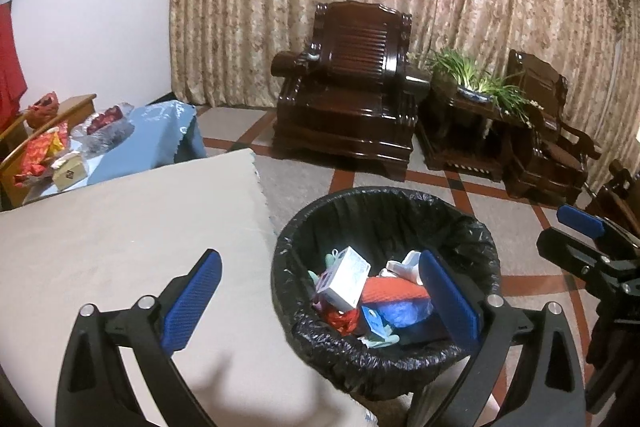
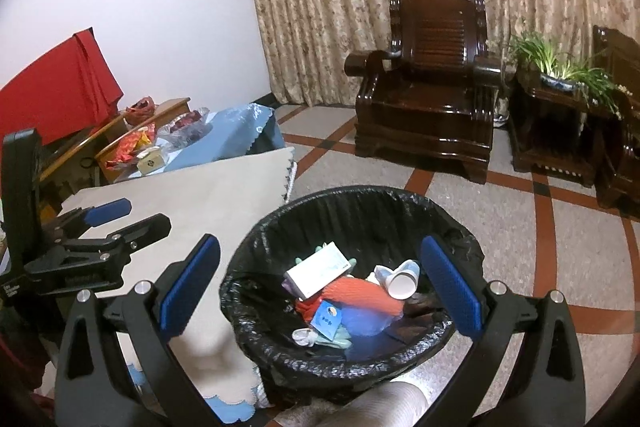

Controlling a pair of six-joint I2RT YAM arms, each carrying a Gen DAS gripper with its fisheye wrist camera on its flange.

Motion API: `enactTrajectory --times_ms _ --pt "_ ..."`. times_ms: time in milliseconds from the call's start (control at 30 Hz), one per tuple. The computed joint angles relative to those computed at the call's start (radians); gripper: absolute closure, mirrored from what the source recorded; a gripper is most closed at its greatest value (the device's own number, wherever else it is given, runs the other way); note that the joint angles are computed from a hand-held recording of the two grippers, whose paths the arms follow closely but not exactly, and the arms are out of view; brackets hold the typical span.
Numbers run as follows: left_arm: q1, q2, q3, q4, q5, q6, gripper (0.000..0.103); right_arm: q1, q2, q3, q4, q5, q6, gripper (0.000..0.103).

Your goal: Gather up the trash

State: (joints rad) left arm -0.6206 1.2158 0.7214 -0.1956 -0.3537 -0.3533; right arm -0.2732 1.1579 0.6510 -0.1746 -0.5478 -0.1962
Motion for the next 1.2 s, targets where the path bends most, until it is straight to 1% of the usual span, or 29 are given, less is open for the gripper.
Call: enactTrajectory --times_ms 133,367,633,800,1200 --pt "-0.031 -0.068 -0.006 -0.050 -0.049 -0.015 0.006 0.007 -0.054 0.006 -0.042 -0.006 0.006 0.005" --pt "-0.077 -0.172 0.002 -0.149 -0.121 -0.037 0.006 0.059 -0.160 0.017 -0.098 0.021 0.021 0.005" --pt "-0.134 -0.245 0.024 -0.235 -0.205 -0.070 0.006 0.103 -0.219 0.043 -0.149 0.051 0.031 0.005" --pt "-0.152 -0.272 0.026 -0.256 -0.240 -0.071 0.006 0.123 -0.230 0.047 -0.160 0.068 0.036 0.005" --pt "-0.150 -0.281 0.025 -0.259 -0.243 -0.063 0.006 0.140 -0.236 0.048 -0.164 0.083 0.040 0.005"
